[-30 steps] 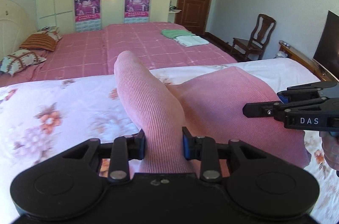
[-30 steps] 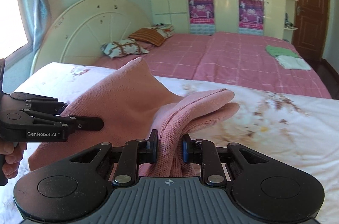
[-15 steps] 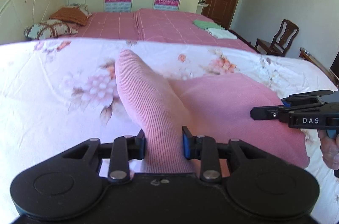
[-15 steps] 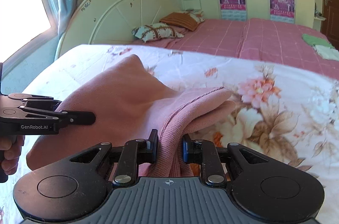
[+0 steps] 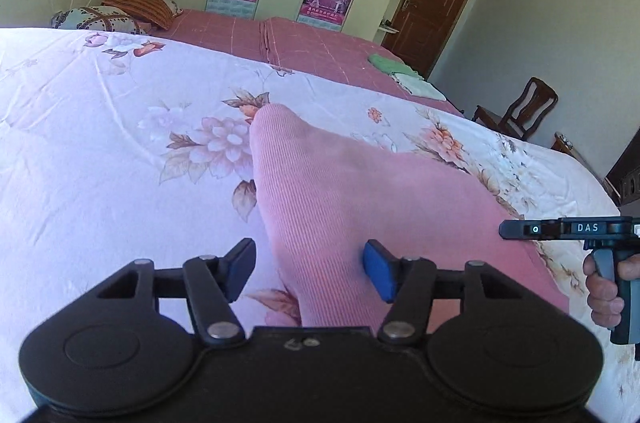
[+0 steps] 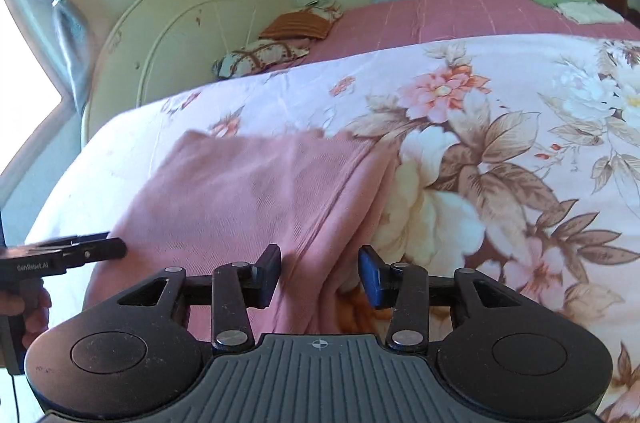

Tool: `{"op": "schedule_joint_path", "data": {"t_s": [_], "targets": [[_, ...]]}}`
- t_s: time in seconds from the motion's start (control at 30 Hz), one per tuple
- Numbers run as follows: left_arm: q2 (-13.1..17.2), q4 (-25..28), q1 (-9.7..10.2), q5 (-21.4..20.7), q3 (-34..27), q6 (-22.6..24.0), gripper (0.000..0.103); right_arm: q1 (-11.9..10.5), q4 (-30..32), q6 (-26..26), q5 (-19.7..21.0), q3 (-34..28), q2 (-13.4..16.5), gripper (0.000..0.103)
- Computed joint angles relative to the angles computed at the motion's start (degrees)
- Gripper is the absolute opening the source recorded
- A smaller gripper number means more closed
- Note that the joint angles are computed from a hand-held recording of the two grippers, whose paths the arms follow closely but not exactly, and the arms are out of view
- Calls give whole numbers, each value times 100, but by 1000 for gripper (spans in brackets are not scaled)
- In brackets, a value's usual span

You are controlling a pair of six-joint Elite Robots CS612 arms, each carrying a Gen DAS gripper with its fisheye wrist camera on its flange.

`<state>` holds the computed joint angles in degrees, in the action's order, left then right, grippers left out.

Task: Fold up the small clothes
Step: 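Fold the held end over the bundle with both grippers and lower it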

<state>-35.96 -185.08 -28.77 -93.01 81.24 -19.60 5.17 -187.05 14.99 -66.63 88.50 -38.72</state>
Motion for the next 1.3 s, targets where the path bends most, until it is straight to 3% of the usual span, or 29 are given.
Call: {"op": "schedule_joint_path", "data": {"t_s": [0.1, 0.13, 0.2, 0.37, 0.43, 0.5, 0.57, 0.73, 0.87, 0.93, 0.97, 1.3], "targets": [[196, 368, 11, -3, -379, -77, 58, -12, 128, 159, -127, -278, 122, 39], [244, 511, 24, -45, -473, -199, 60, 14, 131, 17, -261, -352, 160, 22], [347, 585, 49, -131, -602, -379, 64, 66, 636, -261, -509, -530, 195, 15], [343, 388, 64, -124, -511, -496, 69, 90, 671, -552, -690, -576, 244, 17], [219, 98, 42, -115, -286, -508, 61, 86, 643, -430, -793, -503, 190, 26], [51, -247, 4, -114, 46, -379, 61, 101, 379, -470, -902, -261, 31, 28], [-123, -479, -52, -32, 389, -301, 61, 76, 91, -608, -650, 84, -180, 32], [-338, -895, -143, 46, 984, -668, 59, 102, -229, -1103, -93, 806, -567, 32], [-388, -792, -221, 218, 1160, -752, 61, 284, -277, -1787, -453, 1018, -620, 31], [-404, -704, -295, 449, 1222, -492, 62, 392, 42, -2042, -1037, 966, -576, 30], [-405, -738, -325, 545, 1253, -415, 62, 400, 141, -2074, -1128, 950, -549, 30], [-563, -842, -461, 971, 1593, -416, 64, 163, 96, -1120, -527, 983, -469, 32]]}}
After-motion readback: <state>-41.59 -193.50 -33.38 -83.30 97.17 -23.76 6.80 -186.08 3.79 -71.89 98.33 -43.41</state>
